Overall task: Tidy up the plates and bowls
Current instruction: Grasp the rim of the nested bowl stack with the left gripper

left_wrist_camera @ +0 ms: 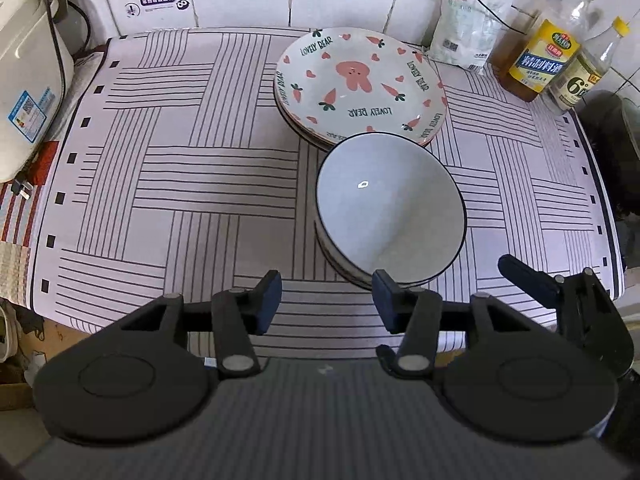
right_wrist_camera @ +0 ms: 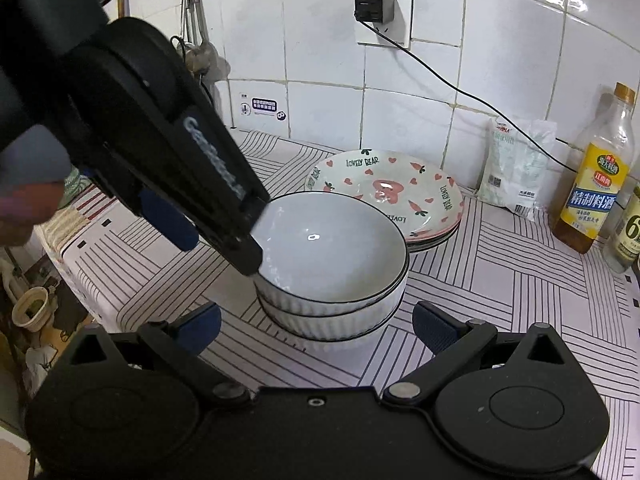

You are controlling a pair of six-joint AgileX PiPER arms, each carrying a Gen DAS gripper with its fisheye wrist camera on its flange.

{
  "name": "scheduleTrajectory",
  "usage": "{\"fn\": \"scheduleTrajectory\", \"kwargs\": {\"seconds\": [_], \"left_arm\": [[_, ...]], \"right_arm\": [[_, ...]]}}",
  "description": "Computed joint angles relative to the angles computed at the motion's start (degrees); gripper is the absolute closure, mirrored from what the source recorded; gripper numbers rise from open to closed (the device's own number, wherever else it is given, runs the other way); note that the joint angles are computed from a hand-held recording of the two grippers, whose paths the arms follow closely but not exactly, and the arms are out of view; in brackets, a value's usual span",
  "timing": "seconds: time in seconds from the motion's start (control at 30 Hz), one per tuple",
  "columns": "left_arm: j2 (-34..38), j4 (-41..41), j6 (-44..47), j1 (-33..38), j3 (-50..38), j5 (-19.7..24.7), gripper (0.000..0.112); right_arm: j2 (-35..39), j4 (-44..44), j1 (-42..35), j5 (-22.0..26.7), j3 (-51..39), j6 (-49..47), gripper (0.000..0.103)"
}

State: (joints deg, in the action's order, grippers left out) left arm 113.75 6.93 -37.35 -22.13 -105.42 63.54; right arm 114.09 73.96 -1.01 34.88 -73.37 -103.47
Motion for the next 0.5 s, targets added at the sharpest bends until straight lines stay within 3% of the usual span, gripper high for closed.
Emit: {"fn": "scheduleTrajectory", "kwargs": {"seconds": [0.13, 0.5], "left_arm": [[-2.74, 1.2, 0.05, 0.27, 4.39, -2.47, 0.062], [-10.22, -7.04, 3.77, 5.21, 21.17, -22.13, 0.059]], "right_arm": [[-1.39, 0.31, -0.34, 0.64, 1.8, 0.32, 0.0], [1.13, 6.27, -0.24, 0.43, 3.77, -2.34, 0.0]]}}
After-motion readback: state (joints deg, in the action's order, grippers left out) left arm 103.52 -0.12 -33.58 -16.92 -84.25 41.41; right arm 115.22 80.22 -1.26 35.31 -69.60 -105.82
